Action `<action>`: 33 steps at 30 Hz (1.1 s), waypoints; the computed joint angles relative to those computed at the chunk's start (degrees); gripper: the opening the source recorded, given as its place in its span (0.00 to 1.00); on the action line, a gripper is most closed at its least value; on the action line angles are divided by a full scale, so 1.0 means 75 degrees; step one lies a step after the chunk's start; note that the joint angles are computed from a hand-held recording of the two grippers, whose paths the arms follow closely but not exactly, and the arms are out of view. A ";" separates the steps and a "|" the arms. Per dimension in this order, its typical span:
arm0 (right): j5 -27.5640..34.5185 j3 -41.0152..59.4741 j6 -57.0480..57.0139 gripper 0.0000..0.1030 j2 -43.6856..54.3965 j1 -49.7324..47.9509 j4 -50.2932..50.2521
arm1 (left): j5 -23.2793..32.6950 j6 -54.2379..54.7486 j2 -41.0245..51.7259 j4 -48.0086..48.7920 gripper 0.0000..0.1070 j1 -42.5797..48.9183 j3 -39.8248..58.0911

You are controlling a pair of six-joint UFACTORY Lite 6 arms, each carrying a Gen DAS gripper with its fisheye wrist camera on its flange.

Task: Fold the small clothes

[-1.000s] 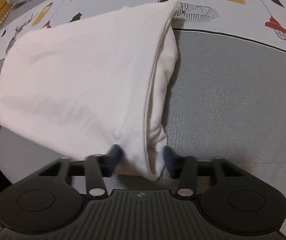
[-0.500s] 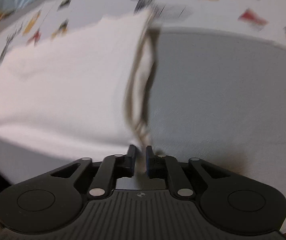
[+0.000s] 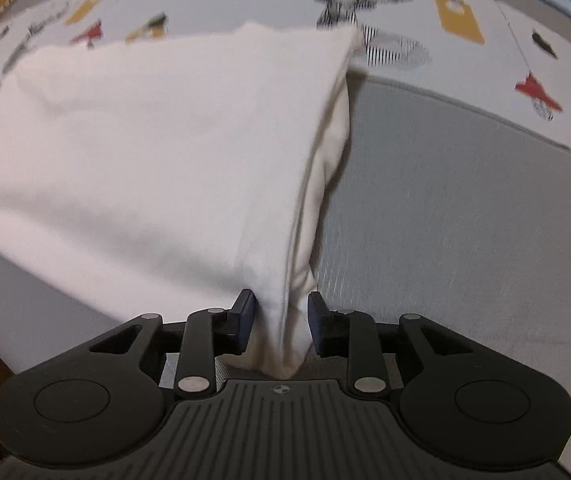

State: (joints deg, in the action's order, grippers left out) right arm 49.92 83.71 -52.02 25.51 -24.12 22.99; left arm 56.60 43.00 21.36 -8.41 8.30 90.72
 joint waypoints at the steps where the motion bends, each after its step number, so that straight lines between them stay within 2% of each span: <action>1: 0.0016 -0.0014 -0.0201 0.32 -0.0057 -0.0073 0.0209 | 0.0003 0.0038 0.0112 -0.0234 0.14 0.0014 0.0280; 3: -0.0040 0.0012 -0.0148 0.33 0.0000 -0.0071 0.0186 | -0.0168 -0.0134 0.0299 -0.0505 0.14 0.0022 0.0605; 8: -0.0179 0.0154 0.0204 0.34 0.0195 0.0193 -0.0358 | -0.0572 -0.1125 0.1082 0.0207 0.14 -0.0317 0.1128; 17: -0.0085 0.0131 0.0228 0.36 0.0075 0.0135 -0.0361 | -0.0668 -0.1536 0.0954 0.0578 0.16 -0.0504 0.1059; 21: -0.0169 -0.0073 0.0327 0.37 -0.0238 0.0186 -0.0383 | -0.0844 -0.1651 0.0459 0.0335 0.17 -0.0421 0.0925; 23: -0.0238 -0.0202 0.0385 0.37 -0.0502 0.0163 -0.0277 | -0.0905 -0.1780 -0.0034 0.0105 0.23 -0.0301 0.0850; 25: -0.0229 -0.0323 0.0390 0.38 -0.0817 0.0074 0.0019 | -0.0890 -0.1858 -0.0545 -0.0059 0.35 -0.0215 0.0849; 26: -0.0238 -0.0381 0.0426 0.38 -0.0983 0.0055 0.0118 | -0.0870 -0.1828 -0.0908 -0.0204 0.38 -0.0167 0.0801; 30: -0.0936 -0.1219 0.0656 0.39 -0.2239 0.0246 0.0446 | -0.0839 -0.1083 -0.2561 -0.1325 0.62 0.0277 0.0088; 33: -0.1241 -0.1951 0.0748 0.43 -0.3280 0.0439 0.1088 | -0.0961 -0.1029 -0.3734 -0.1965 0.64 0.0743 -0.0744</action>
